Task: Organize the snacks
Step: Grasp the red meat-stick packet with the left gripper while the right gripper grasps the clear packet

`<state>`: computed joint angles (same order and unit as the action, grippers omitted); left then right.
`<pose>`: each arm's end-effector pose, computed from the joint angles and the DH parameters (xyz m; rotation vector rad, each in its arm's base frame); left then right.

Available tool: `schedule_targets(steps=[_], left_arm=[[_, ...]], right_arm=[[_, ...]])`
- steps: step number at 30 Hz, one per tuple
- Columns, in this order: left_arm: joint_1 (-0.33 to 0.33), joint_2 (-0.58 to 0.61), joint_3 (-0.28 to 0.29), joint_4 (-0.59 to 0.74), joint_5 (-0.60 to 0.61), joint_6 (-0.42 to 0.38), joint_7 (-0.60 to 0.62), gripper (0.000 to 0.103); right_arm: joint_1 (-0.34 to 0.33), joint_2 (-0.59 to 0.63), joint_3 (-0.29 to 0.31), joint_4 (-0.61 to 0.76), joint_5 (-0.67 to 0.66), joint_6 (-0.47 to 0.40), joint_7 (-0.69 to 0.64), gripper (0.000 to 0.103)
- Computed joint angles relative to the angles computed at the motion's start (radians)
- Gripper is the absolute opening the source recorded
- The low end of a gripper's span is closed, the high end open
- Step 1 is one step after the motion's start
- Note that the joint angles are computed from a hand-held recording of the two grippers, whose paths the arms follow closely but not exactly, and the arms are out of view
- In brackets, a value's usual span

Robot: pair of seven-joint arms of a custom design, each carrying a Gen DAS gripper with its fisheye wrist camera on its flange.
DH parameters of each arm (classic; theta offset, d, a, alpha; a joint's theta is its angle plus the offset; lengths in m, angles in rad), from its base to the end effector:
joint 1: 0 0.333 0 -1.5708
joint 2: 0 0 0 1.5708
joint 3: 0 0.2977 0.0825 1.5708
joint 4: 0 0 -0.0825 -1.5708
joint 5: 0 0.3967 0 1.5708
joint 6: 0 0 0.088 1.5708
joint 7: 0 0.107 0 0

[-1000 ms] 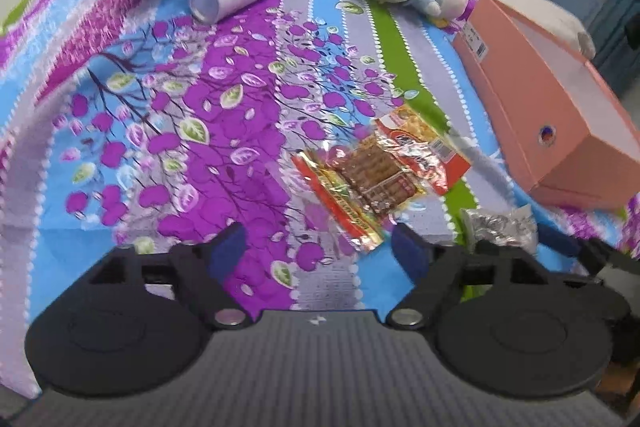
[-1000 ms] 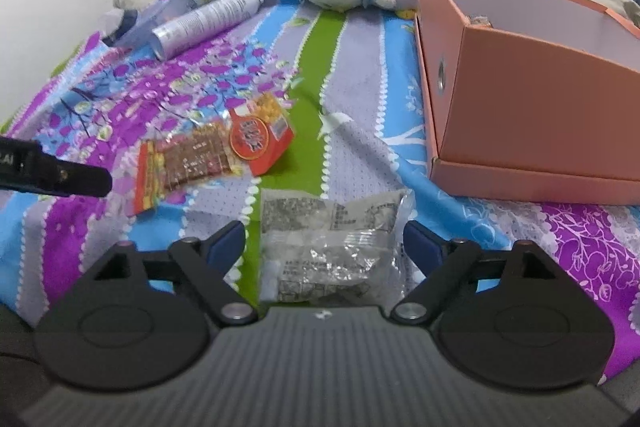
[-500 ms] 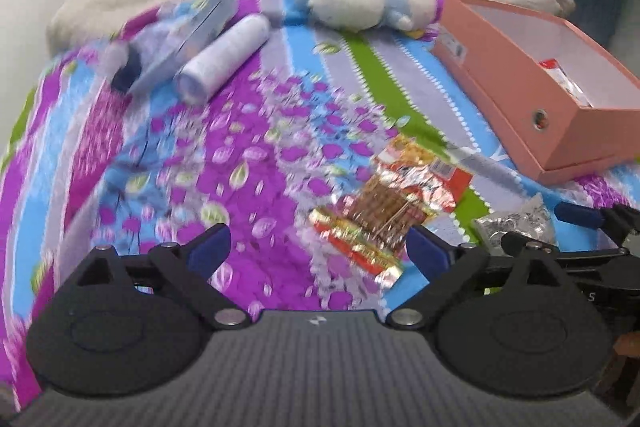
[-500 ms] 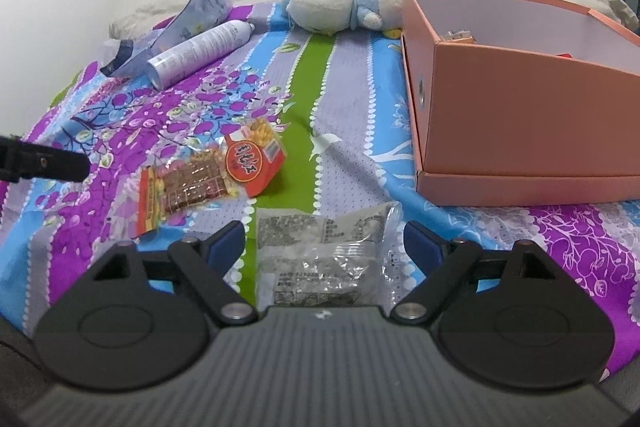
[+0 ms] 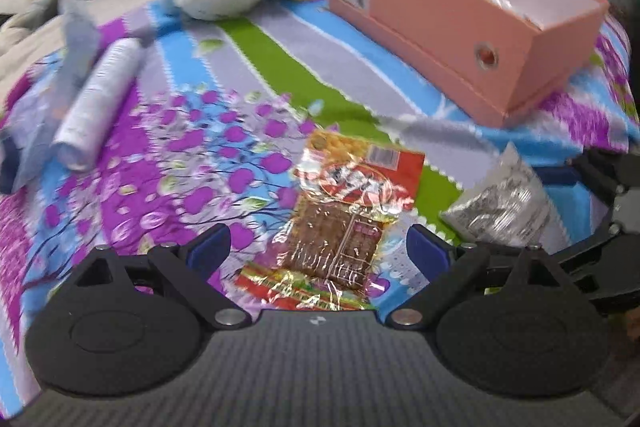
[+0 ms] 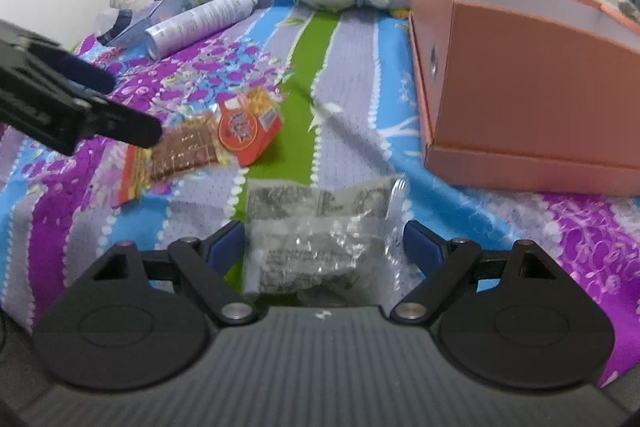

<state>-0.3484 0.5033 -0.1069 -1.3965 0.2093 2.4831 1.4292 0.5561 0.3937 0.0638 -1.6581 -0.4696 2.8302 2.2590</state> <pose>0.6804 -0.3155 0.4647 -1.4703 2.2472 -0.6337 0.5726 0.4293 0.4476 -1.9187 1.4051 -0.4853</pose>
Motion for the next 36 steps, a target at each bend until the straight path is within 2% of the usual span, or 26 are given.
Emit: schedule_targets(steps=[4,8,11,13,17,22,27,30,33,36], left_arm=[[0.044,0.071,-0.046,0.090,-0.086,-0.066,0.130,0.097],[0.018,0.127,-0.015,0.159,-0.060,-0.113,0.175,0.097],[0.046,0.163,-0.042,0.211,-0.120,-0.154,0.231,0.098],[0.044,0.183,-0.038,0.240,-0.134,-0.177,0.242,0.101],[0.037,0.198,-0.030,0.259,-0.150,-0.186,0.230,0.101],[0.023,0.181,-0.017,0.222,-0.137,-0.151,0.199,0.100],[0.012,0.154,-0.011,0.182,-0.118,-0.128,0.169,0.092],[0.009,0.133,-0.012,0.152,-0.112,-0.111,0.150,0.084],[0.000,0.115,-0.009,0.132,-0.101,-0.100,0.120,0.072],[-0.021,0.099,0.006,0.112,-0.072,-0.096,0.057,0.068]], right_arm=[[0.000,0.008,0.004,0.009,-0.002,-0.007,-0.029,0.090],[0.005,0.011,-0.003,0.000,-0.019,0.020,-0.044,0.089],[0.001,0.011,0.002,0.001,-0.009,0.019,-0.055,0.089],[0.001,0.011,0.001,-0.001,-0.007,0.021,-0.059,0.089],[0.004,0.014,-0.001,0.004,-0.008,0.020,-0.062,0.084],[0.003,0.017,-0.001,0.005,-0.003,0.026,-0.068,0.082],[0.004,0.019,-0.003,0.008,-0.002,0.030,-0.071,0.078],[0.003,0.018,0.000,0.011,0.004,0.026,-0.075,0.073],[-0.001,0.016,0.004,0.013,0.017,0.021,-0.076,0.070],[-0.004,0.010,0.005,0.011,0.025,0.015,-0.075,0.066]])
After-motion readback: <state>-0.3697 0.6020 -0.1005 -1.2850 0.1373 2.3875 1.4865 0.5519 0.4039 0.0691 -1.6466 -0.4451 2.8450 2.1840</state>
